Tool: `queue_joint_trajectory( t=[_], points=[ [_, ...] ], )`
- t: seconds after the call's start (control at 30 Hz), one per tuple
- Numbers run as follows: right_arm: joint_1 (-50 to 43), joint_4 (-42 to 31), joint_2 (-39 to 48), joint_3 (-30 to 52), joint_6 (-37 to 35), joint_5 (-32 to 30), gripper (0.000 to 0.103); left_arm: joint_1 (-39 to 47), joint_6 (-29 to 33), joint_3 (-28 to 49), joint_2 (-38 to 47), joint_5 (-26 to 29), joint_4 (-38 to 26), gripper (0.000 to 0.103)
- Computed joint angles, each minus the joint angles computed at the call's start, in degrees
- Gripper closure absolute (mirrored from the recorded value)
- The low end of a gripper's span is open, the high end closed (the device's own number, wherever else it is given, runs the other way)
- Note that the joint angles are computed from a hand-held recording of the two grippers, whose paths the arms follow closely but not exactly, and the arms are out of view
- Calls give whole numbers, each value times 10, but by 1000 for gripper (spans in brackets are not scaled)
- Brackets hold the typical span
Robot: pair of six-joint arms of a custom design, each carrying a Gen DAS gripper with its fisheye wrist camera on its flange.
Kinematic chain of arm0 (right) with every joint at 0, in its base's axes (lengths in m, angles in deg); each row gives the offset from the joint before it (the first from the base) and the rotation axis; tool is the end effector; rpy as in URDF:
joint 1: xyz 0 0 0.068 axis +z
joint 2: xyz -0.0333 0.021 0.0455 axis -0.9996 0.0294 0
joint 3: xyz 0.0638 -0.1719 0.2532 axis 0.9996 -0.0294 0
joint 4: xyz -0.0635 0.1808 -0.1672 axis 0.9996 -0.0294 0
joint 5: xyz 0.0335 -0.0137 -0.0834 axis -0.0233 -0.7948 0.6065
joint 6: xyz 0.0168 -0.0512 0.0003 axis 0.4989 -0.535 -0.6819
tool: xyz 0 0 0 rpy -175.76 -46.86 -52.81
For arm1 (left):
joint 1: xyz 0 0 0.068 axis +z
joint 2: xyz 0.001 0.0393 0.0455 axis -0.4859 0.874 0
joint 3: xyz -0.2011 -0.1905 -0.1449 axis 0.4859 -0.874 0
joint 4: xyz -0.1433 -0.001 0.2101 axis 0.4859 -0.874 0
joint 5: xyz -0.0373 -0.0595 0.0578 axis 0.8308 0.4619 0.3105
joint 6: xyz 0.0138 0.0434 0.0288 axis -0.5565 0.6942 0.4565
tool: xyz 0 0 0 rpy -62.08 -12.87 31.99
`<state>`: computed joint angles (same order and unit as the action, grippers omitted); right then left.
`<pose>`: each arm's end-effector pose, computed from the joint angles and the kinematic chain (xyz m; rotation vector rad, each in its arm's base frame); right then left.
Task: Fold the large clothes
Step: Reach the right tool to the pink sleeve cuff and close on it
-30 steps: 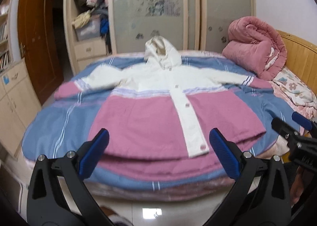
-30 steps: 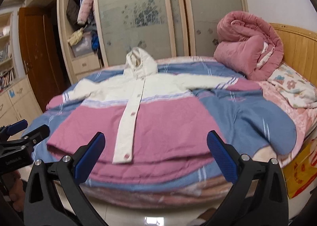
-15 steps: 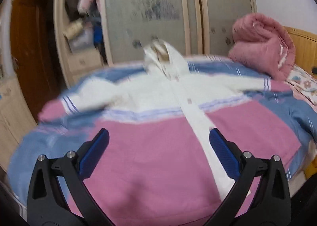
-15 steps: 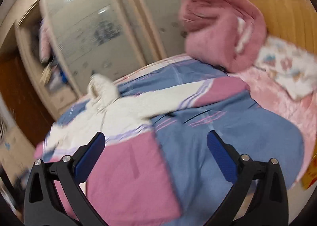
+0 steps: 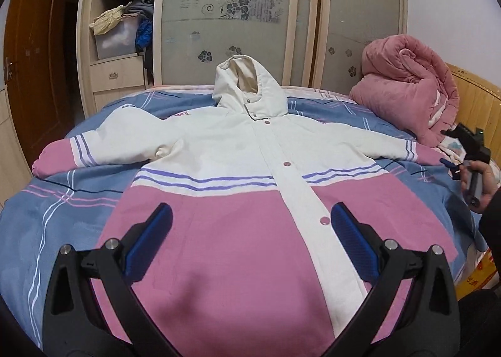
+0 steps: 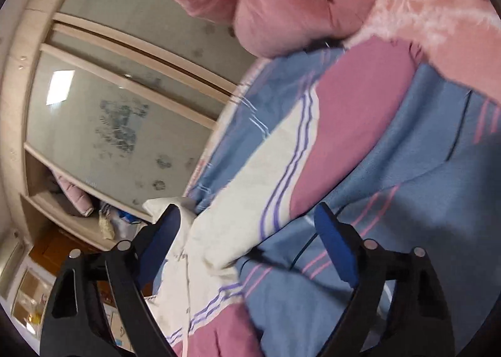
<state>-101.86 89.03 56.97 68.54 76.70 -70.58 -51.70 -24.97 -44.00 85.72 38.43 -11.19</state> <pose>0.4321 -0.0808 0.2204 0.6303 1.9871 1.0603 0.1781 -0.0593 0.2749 -0.1642 2.0872 -0.0099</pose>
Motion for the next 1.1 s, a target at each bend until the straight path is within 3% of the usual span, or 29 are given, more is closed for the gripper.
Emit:
queue_joint_trajectory(
  t=[0.33,0.6,0.8,0.83,0.87,0.97,1.1],
  points=[
    [15,-101,102,121,32,87,21,52,4,20,21,50,1,2],
    [-14,-36,145,155,116,129,24,66,11,23,17,55,-10,2],
    [-35,-76,173,209,126,132,61,81,19,18,10,61,-16,2],
    [-35,-119,175,229,105,142,77,85,20,17,6,65,-19,2],
    [-33,-144,177,240,93,150,86,88,22,16,3,67,-20,2],
    [-30,-196,183,268,79,166,95,96,26,14,-6,71,-24,2],
    [-16,-196,158,255,50,212,98,117,30,15,-12,91,-34,2]
  ],
)
